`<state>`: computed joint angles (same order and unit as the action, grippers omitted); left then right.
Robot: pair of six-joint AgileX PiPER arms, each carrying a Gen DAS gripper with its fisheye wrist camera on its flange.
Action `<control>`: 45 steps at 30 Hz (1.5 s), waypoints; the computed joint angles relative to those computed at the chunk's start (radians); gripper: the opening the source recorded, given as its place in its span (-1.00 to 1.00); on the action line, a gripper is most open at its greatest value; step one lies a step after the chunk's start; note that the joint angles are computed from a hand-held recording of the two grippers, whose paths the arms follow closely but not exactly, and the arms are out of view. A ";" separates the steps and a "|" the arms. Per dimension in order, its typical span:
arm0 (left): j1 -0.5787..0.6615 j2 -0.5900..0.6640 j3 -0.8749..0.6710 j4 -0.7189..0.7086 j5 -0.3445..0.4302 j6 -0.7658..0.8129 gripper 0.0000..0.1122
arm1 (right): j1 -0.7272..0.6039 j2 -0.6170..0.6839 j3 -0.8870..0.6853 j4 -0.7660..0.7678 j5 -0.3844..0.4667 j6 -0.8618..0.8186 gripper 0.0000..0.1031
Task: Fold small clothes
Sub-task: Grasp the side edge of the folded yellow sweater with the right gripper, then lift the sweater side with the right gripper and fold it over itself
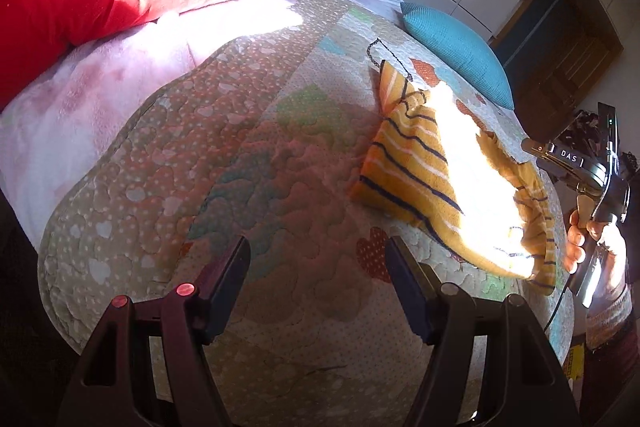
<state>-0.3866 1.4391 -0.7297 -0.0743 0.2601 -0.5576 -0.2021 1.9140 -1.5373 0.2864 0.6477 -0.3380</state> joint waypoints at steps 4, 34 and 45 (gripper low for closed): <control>0.028 -0.032 0.047 -0.071 -0.011 0.064 0.23 | 0.113 0.031 -0.031 0.106 0.087 -0.047 0.33; 0.110 -0.142 0.118 -0.156 0.016 0.144 0.29 | 0.331 0.244 -0.302 -0.235 0.199 0.425 -0.71; -0.156 -0.035 -0.068 0.274 0.122 -0.313 0.29 | -0.233 -0.055 0.040 0.307 0.147 -0.126 -0.73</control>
<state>-0.5430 1.4036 -0.7979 0.2000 0.3819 -0.8705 -0.4356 1.8593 -1.4976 0.5939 0.7947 -0.4643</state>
